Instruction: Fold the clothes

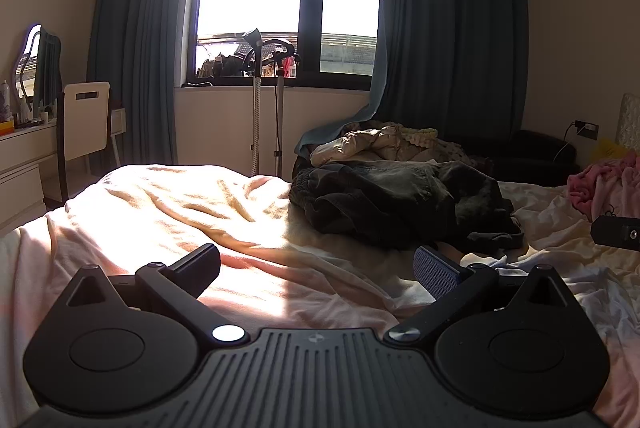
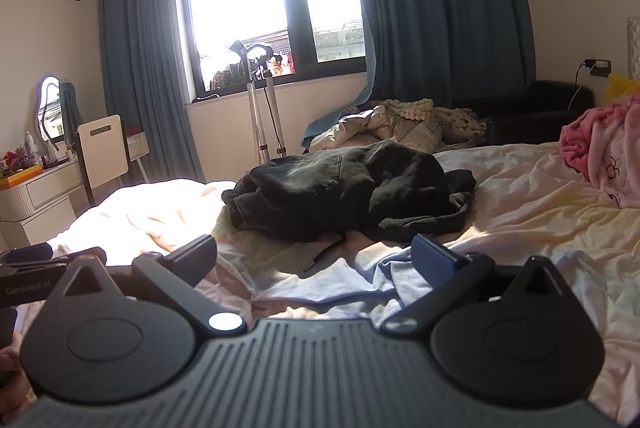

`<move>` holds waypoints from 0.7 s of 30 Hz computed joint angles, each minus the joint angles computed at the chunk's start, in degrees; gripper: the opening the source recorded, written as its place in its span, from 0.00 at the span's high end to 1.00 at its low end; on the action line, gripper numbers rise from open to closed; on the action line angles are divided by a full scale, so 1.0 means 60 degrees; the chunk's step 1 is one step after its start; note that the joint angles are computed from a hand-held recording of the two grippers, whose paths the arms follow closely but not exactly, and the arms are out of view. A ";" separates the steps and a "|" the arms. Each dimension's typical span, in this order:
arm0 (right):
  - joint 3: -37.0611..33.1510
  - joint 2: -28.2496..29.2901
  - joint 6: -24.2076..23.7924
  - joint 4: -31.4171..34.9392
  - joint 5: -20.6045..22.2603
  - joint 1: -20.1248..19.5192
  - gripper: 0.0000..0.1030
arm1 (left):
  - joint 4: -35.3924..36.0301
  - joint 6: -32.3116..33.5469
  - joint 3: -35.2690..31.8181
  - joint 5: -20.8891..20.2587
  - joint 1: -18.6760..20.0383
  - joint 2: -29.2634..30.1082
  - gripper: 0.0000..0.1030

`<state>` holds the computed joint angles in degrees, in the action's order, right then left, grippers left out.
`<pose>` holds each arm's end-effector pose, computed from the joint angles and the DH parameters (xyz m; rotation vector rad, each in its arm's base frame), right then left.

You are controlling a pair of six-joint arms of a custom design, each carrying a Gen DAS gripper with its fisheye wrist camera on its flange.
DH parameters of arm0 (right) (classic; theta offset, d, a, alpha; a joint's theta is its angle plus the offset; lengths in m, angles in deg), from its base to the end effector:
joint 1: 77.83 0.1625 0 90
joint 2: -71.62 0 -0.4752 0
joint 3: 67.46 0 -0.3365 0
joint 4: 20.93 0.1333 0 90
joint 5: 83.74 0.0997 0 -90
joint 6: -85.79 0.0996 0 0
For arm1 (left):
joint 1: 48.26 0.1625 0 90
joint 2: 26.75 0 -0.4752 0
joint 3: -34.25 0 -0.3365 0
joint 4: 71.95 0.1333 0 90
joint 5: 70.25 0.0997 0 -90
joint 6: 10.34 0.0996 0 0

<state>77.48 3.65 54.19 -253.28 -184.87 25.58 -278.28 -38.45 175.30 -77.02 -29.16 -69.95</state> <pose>0.2001 -0.3476 0.3251 0.7754 -2.2612 1.4751 -0.3008 -0.3499 0.1749 0.4434 1.8947 -1.5045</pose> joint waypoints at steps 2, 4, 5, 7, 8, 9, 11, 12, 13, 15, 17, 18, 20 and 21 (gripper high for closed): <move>-0.0014 -0.0030 0.0058 0.0067 -0.0003 -0.0011 0.00 | 0.0697 -0.0447 -0.0079 0.0022 -0.0022 -0.0162 0.00; -0.0024 -0.0006 0.0058 -0.0003 -0.0088 0.0018 0.00 | 0.0749 -0.0496 -0.0066 0.0022 -0.0031 -0.0183 0.00; -0.0027 0.0014 0.0049 -0.0050 -0.0135 0.0037 0.00 | 0.0732 -0.0497 -0.0055 0.0022 -0.0034 -0.0183 0.00; -0.0025 0.0011 0.0056 -0.0022 -0.0141 0.0047 0.00 | 0.0697 -0.0461 -0.0035 0.0018 -0.0033 -0.0203 0.00; -0.0025 0.0025 0.0039 -0.0041 -0.0162 0.0060 0.00 | 0.0670 -0.0427 -0.0027 0.0014 -0.0031 -0.0217 0.00; -0.0025 0.0038 0.0021 -0.0059 -0.0182 0.0073 0.00 | 0.0645 -0.0397 -0.0022 0.0012 -0.0030 -0.0223 0.00; -0.0023 0.0052 -0.0066 -0.0058 -0.0190 0.0088 0.00 | 0.0583 -0.0349 -0.0016 0.0020 -0.0038 -0.0204 0.00; -0.0014 0.0068 -0.0114 -0.0092 -0.0187 0.0091 0.00 | 0.0581 -0.0350 -0.0019 0.0023 -0.0039 -0.0198 0.00; -0.0005 0.0081 -0.0151 -0.0121 -0.0177 0.0091 0.00 | 0.0613 -0.0374 -0.0027 0.0025 -0.0037 -0.0200 0.00; -0.0004 0.0103 -0.0182 -0.0130 -0.0165 0.0095 0.00 | 0.0721 -0.0455 -0.0032 0.0019 -0.0036 -0.0225 0.00; -0.0018 0.0133 -0.0220 -0.0171 -0.0182 0.0108 0.00 | 0.0792 -0.0515 -0.0019 0.0014 -0.0044 -0.0251 0.00; -0.0025 0.0149 -0.0239 -0.0191 -0.0190 0.0114 0.00 | 0.0794 -0.0516 -0.0013 0.0010 -0.0049 -0.0255 0.00; -0.0029 0.0170 -0.0218 -0.0185 -0.0179 0.0106 0.00 | 0.0817 -0.0506 -0.0021 0.0008 -0.0050 -0.0258 0.00; -0.0027 0.0171 -0.0190 -0.0169 -0.0162 0.0091 0.00 | 0.0897 -0.0553 -0.0024 0.0012 -0.0048 -0.0276 0.00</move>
